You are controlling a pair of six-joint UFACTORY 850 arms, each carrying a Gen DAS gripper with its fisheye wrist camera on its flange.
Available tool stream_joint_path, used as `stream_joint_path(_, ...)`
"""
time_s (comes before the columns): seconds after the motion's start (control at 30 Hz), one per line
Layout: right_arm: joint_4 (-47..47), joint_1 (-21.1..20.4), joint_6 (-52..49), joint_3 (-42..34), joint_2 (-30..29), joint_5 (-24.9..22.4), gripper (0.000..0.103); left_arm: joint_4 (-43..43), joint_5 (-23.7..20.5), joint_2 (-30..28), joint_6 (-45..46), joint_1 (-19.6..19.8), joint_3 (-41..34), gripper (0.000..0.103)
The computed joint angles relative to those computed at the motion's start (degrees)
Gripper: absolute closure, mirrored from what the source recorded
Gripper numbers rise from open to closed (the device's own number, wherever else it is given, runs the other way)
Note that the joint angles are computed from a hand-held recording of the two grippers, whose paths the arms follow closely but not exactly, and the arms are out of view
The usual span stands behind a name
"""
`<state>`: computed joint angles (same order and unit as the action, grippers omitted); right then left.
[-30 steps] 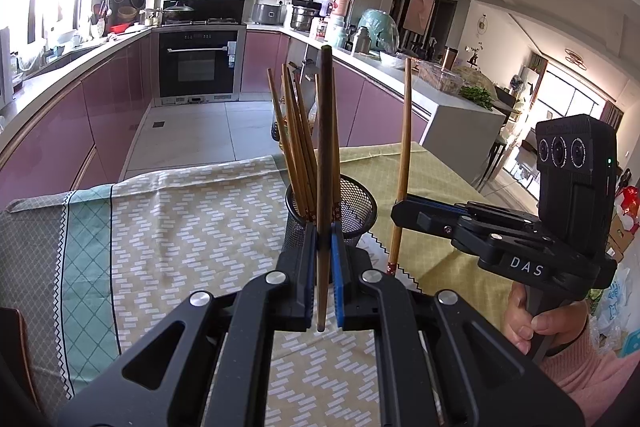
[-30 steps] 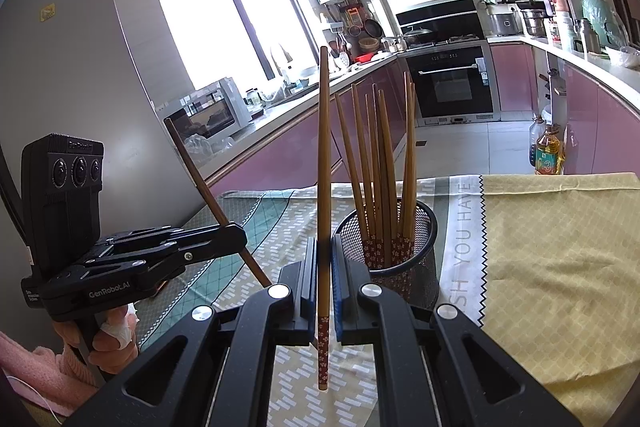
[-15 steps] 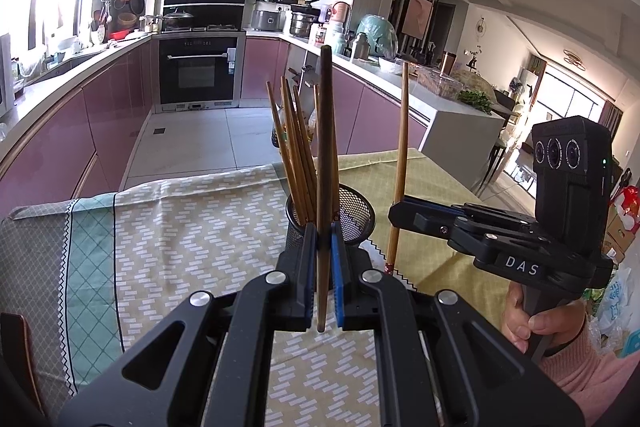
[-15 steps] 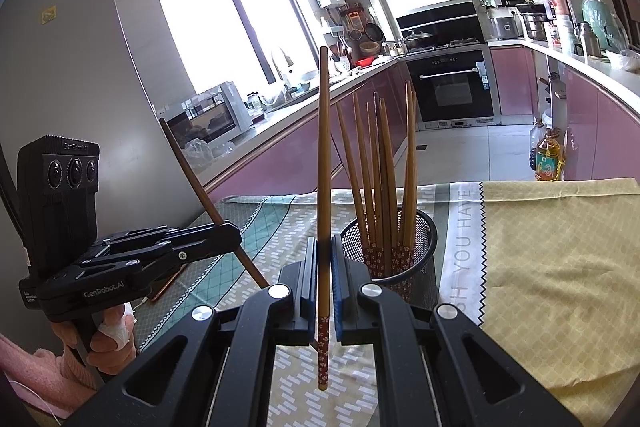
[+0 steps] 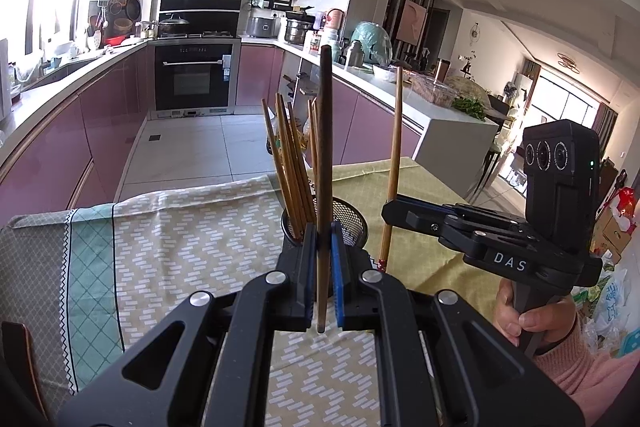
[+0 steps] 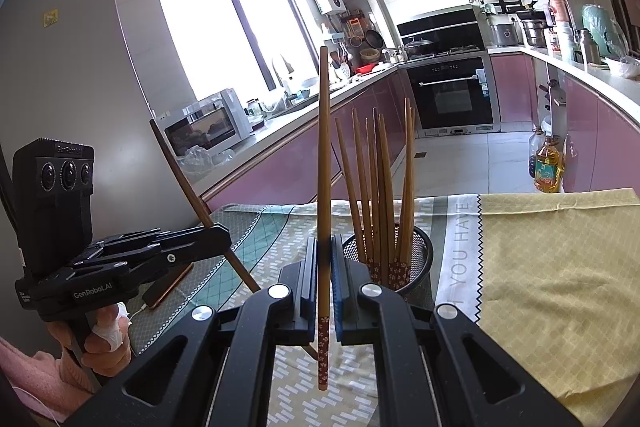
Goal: Organize utensils
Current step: 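Lower the chopstick into the mesh cup with the left tool while the right tool approaches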
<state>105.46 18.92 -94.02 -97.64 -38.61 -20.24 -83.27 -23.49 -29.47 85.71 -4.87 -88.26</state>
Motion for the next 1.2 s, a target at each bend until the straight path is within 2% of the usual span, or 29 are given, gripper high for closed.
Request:
stream_joint_path(0.8,-0.1,-0.8,0.0,-2.2,-0.7,-1.3,0.097,-0.9,-0.2,-0.5,1.3,-0.3,-2.3,0.095)
stream_joint_path(1.2,0.3,-1.6,0.0,-4.4,-1.6,-2.1,0.097,-4.9,0.3,-0.2,4.9,-0.3,-3.0,0.095)
